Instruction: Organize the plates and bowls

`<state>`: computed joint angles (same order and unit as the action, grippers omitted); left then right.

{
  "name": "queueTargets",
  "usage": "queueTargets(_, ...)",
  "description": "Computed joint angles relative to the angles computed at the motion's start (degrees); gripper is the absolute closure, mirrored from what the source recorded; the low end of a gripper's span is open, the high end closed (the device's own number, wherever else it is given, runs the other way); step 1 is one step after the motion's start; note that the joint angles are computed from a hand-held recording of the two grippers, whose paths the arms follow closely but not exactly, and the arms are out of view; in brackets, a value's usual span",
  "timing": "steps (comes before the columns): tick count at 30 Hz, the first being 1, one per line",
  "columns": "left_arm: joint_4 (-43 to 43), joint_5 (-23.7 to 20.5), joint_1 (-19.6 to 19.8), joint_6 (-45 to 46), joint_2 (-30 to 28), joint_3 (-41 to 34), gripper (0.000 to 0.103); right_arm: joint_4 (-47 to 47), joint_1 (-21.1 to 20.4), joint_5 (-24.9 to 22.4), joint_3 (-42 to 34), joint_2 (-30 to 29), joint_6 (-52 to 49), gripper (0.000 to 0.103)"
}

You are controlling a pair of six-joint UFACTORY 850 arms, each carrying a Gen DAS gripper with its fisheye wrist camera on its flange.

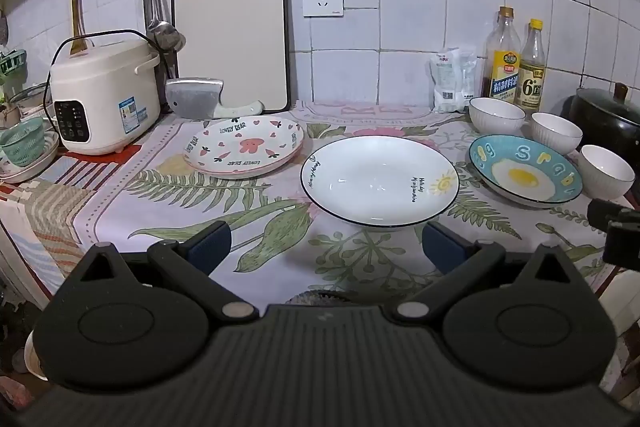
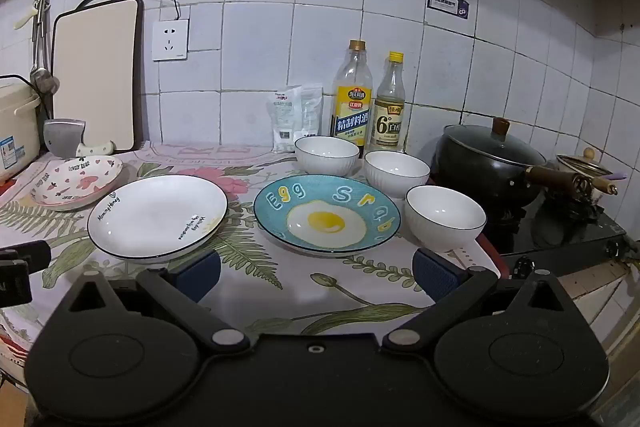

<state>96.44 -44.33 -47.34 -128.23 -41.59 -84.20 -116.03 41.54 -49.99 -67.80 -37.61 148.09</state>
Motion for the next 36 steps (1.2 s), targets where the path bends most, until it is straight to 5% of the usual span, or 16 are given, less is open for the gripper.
queueTargets(36, 1.0, 1.3, -0.5, -1.7, 3.7, 4.3, 0.000, -0.7, 0.4, -1.3, 2.2, 1.5, 1.9, 0.000)
